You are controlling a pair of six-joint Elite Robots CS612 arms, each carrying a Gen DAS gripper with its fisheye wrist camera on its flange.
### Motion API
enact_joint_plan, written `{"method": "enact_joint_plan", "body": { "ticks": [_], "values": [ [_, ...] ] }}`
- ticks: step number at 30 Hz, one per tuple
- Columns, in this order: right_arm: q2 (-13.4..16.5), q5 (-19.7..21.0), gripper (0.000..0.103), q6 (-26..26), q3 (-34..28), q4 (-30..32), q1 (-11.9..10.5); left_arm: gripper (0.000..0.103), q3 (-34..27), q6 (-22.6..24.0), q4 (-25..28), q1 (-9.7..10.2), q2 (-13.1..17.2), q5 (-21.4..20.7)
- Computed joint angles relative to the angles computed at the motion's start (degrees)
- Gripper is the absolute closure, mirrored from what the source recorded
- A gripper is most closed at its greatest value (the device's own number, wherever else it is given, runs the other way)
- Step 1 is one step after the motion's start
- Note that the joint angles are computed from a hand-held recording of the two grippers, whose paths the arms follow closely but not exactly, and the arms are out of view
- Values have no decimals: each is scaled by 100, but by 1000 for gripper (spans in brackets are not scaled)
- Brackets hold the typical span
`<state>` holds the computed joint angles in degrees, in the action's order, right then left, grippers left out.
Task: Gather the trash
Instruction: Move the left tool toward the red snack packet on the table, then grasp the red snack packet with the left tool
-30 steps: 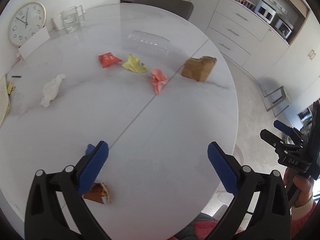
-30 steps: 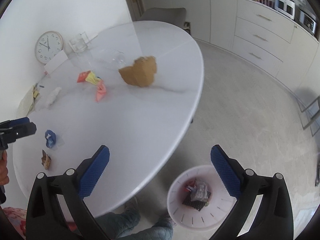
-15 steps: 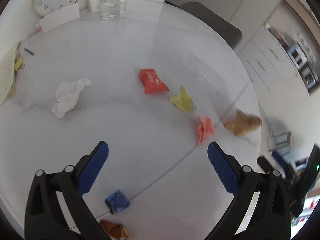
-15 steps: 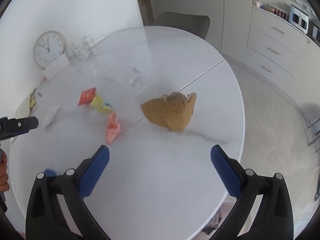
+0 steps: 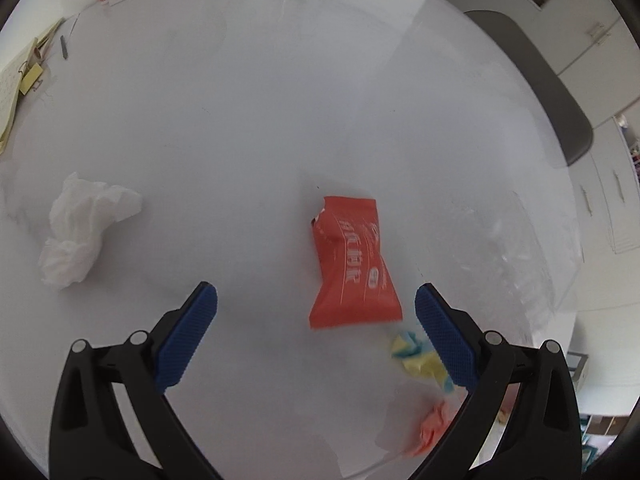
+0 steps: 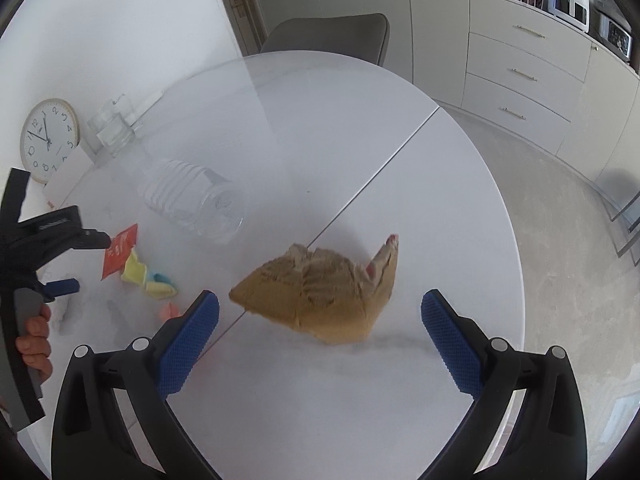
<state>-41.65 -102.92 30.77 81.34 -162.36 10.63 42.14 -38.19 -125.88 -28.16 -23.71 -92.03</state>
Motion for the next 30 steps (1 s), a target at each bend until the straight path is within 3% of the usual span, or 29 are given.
{"method": "enact_joint_plan", "body": {
  "ticks": [6,11,14,18,24,26,27,30],
  "values": [
    [62,38,3,-124,-78,-12,-48,9,-669,-167,579,-62,360,208],
    [82,56,3,-274,-99,11,-69,21,-938,38,912,-148,498,655],
    [105,76,3,-315,-124,25,-77,34,-905,291,835,-190,487,889],
    [137,67,3,-303,-176,23,-79,63,-798,402,683,-195,426,898],
    [151,23,3,-310,-224,30,-59,66,-767,554,606,-155,412,791],
    [136,11,3,-321,-201,-13,-57,67,-624,585,405,-146,356,717],
    [128,-16,3,-331,-192,-28,-52,67,-332,555,354,-149,184,659],
    [96,-50,2,-359,-147,-92,-44,68,-320,624,298,-98,171,557]
  ]
}}
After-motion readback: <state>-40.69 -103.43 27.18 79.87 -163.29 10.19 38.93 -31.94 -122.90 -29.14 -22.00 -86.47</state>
